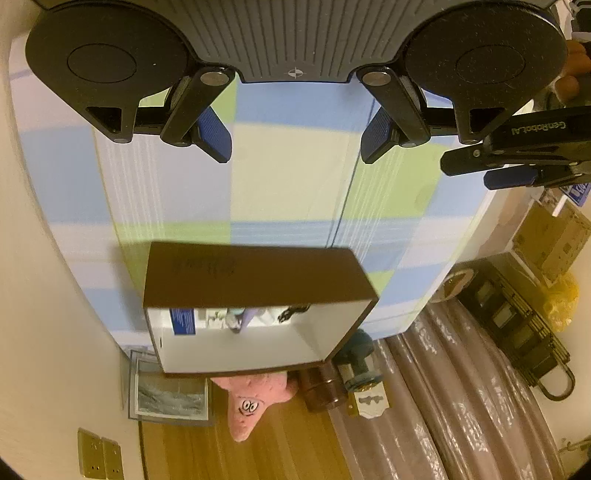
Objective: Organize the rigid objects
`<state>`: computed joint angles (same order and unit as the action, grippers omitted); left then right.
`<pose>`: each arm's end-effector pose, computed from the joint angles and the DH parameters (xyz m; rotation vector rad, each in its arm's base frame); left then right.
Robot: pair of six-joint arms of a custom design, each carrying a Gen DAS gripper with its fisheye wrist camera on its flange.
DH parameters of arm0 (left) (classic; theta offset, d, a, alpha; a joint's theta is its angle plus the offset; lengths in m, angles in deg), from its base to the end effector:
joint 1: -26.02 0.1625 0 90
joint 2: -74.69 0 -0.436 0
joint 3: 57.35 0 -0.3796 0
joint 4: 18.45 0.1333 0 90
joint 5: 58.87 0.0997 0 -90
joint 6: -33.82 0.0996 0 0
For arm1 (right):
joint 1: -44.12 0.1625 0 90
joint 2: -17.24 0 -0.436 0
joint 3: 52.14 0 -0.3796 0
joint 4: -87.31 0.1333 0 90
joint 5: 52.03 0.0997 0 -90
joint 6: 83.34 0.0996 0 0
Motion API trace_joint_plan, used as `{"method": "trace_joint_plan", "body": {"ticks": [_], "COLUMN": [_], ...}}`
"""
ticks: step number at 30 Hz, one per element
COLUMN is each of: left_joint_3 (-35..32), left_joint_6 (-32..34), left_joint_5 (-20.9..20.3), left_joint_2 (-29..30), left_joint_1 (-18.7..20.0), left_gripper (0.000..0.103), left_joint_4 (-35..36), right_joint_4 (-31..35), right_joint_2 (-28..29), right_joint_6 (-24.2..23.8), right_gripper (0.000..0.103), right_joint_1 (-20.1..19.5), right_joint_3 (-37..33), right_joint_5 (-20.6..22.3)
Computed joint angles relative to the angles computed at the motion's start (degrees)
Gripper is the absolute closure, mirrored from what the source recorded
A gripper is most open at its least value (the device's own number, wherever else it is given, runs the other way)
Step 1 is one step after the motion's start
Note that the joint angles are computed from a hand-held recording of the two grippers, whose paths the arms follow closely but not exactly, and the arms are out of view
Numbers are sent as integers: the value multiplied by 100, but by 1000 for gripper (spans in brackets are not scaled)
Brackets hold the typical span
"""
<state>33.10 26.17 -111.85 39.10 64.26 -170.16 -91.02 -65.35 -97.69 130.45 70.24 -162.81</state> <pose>-0.4157 -0.5736 0.0388 0.9212 2.4115 -0.5624 0.0668 -0.4890 0.3650 0.0266 -2.4808 1.0301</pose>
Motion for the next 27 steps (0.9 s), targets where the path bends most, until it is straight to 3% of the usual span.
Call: {"method": "trace_joint_plan", "body": {"ticks": [12, 27], "left_joint_3": [995, 1276], "left_joint_6": [116, 98], "left_joint_5": [-151, -177], "left_joint_2": [-774, -998], "left_joint_1": [-49, -109], "left_gripper": [32, 33], "left_joint_4": [-143, -265], "right_joint_4": [-528, -655], "right_joint_2": [81, 133], "right_joint_6": [659, 665], "right_gripper": [26, 26], "right_joint_1": [598, 746], "right_joint_3": [667, 747], "right_joint_5": [-659, -803]}}
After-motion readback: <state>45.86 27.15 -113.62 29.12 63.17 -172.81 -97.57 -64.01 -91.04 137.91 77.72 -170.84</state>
